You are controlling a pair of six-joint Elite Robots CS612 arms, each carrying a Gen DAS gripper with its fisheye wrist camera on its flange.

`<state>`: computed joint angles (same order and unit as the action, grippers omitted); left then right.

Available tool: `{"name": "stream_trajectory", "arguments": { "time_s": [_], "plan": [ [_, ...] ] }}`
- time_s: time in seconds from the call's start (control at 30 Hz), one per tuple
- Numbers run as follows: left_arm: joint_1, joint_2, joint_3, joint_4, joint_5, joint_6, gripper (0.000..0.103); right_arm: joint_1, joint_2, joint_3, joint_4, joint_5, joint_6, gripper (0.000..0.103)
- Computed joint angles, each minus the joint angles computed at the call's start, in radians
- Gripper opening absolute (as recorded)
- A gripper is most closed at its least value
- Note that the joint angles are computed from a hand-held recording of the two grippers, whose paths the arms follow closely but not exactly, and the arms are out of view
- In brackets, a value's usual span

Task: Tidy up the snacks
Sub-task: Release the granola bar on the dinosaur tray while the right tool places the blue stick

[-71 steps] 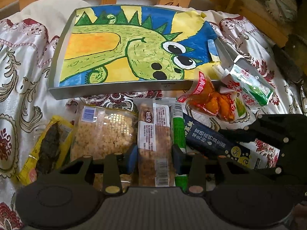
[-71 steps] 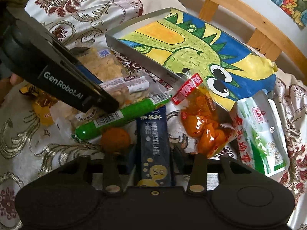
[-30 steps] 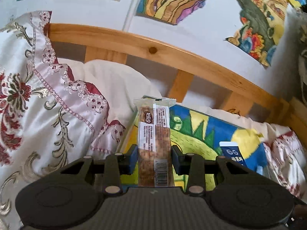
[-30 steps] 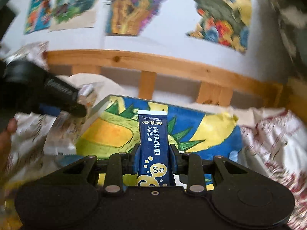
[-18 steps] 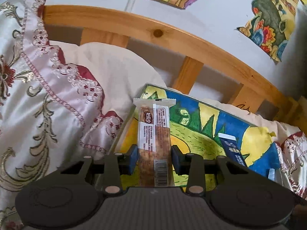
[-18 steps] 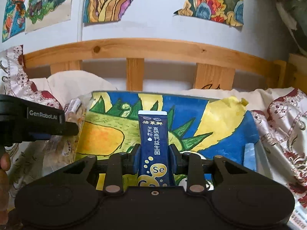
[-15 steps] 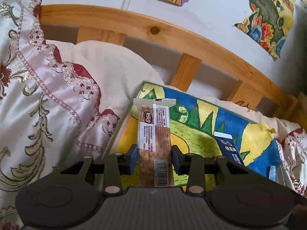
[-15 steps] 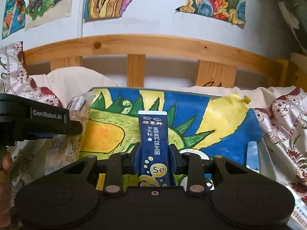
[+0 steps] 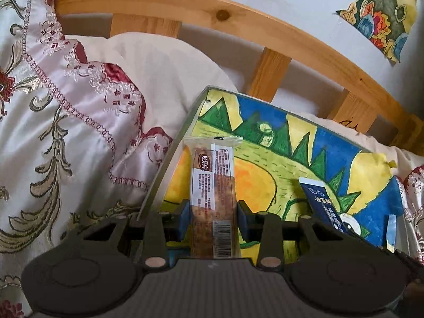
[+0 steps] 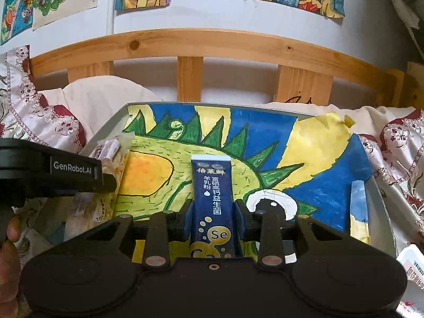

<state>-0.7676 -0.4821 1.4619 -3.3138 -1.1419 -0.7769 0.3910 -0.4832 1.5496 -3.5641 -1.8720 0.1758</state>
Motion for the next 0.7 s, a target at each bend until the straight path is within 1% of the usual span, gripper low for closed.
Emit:
{"name": "stream_trajectory", "arguments": {
  "time_s": [0.13, 0.2, 0.27, 0.3, 0.33, 0.4, 0.47, 0.53, 0.57, 0.67, 0.7],
  "plan": [
    [0.002, -0.001, -0.002, 0.018, -0.006, -0.004, 0.041, -0.001, -0.001, 0.0, 0.008, 0.006, 0.002, 0.037],
    [0.003, -0.002, -0.001, 0.013, -0.011, -0.001, 0.042, -0.002, 0.0, 0.0, 0.004, 0.008, 0.001, 0.037],
    [0.003, -0.006, 0.003, 0.008, -0.009, -0.012, 0.049, -0.003, -0.001, 0.002, -0.005, 0.011, 0.004, 0.042],
    [0.003, -0.008, 0.006, 0.005, -0.008, -0.015, 0.051, -0.003, -0.002, 0.003, -0.008, 0.012, 0.003, 0.047],
    [0.003, -0.011, 0.01, 0.001, -0.005, -0.017, 0.051, -0.004, -0.003, 0.005, -0.015, 0.013, 0.003, 0.05],
    [0.001, -0.02, 0.021, -0.002, 0.003, -0.021, 0.051, -0.003, -0.008, 0.01, -0.025, 0.01, 0.004, 0.052],
    [-0.001, -0.031, 0.037, -0.009, 0.015, -0.035, 0.056, -0.003, -0.015, 0.019, -0.037, 0.008, 0.01, 0.056],
    [-0.006, -0.047, 0.059, -0.025, 0.031, -0.048, 0.061, -0.004, -0.026, 0.034, -0.061, 0.006, 0.018, 0.063],
    [-0.008, -0.054, 0.069, -0.029, 0.039, -0.052, 0.068, -0.004, -0.032, 0.044, -0.078, 0.007, 0.02, 0.065],
    [-0.019, -0.082, 0.107, -0.049, 0.084, -0.06, 0.081, -0.001, -0.053, 0.074, -0.128, -0.004, 0.019, 0.073],
    [-0.024, -0.092, 0.122, -0.061, 0.101, -0.057, 0.083, 0.001, -0.059, 0.084, -0.145, -0.009, 0.017, 0.077]
  ]
}}
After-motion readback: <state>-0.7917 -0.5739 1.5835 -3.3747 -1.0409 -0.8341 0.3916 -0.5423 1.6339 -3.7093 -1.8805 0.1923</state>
